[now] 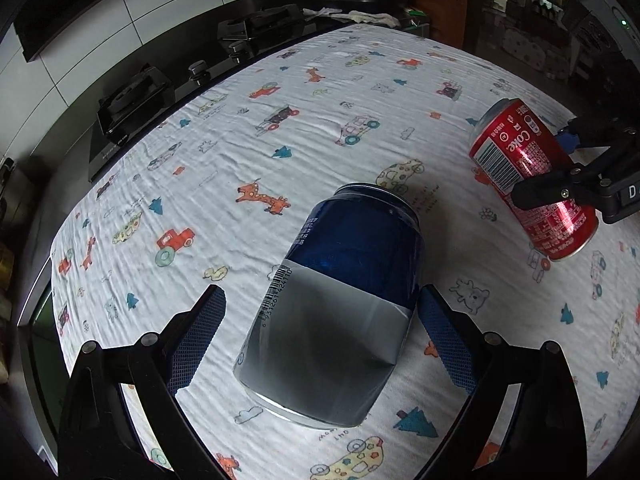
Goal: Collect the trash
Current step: 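Grasp the blue-and-silver can with the left tool and lift it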
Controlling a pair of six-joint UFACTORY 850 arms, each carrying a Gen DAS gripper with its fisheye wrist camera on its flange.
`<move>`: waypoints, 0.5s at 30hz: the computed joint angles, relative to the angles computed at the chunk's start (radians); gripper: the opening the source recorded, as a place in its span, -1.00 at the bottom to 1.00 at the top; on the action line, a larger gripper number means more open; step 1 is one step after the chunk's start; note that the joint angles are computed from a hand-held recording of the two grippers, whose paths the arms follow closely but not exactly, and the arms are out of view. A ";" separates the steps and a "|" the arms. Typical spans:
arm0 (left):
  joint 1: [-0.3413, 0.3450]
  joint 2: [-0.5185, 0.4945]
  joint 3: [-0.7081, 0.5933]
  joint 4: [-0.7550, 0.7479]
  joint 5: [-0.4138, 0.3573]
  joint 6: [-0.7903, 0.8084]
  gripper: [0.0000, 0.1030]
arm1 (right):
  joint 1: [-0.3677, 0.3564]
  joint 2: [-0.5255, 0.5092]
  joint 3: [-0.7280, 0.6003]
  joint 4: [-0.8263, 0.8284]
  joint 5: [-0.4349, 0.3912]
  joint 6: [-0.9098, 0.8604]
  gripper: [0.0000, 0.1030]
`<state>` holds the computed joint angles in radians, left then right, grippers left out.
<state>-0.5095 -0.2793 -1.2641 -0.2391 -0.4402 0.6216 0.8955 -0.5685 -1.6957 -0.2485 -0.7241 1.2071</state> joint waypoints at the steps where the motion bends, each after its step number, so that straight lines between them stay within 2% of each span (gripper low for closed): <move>1: 0.000 -0.002 -0.002 -0.009 -0.001 0.010 0.81 | 0.001 -0.001 -0.002 0.001 0.000 -0.001 0.34; 3: 0.000 -0.010 -0.009 -0.014 -0.009 0.010 0.79 | 0.004 -0.005 -0.007 -0.004 -0.004 -0.003 0.34; 7: -0.002 -0.026 -0.020 -0.021 -0.029 0.005 0.51 | 0.010 -0.011 -0.016 -0.012 -0.010 -0.010 0.34; 15: 0.008 -0.001 0.005 -0.089 -0.031 0.015 0.48 | 0.018 -0.015 -0.024 -0.014 -0.004 -0.017 0.34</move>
<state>-0.5019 -0.2808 -1.2592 -0.3285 -0.4707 0.6370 0.9136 -0.5835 -1.7198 -0.2629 -0.7282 1.1897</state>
